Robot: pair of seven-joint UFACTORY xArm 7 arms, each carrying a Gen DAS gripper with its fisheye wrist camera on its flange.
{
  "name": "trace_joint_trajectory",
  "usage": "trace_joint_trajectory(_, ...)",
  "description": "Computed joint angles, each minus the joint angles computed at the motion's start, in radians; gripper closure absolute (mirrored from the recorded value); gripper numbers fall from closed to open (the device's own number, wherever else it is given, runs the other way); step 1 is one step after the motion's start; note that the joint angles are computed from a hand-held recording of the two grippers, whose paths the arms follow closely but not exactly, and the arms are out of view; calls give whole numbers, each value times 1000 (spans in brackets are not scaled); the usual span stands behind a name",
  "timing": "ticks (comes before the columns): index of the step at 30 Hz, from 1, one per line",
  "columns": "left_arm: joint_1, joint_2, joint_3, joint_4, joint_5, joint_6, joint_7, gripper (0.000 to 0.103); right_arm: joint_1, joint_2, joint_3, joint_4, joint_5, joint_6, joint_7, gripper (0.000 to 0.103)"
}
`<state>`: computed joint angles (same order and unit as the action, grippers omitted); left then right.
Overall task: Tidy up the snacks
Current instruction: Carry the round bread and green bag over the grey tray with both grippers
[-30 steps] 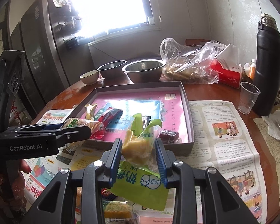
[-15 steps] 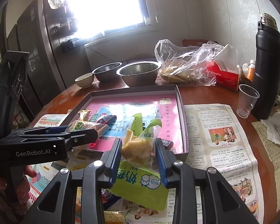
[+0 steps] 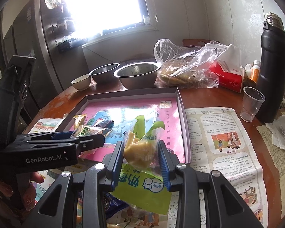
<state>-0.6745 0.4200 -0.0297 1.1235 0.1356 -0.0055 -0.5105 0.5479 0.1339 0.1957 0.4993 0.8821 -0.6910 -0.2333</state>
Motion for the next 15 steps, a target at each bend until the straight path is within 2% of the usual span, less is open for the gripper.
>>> trace_joint_trajectory(15, 81, 90, -92, 105, -40, 56, 81, 40, -17, 32, -32, 70, 25, 40, -54, 67)
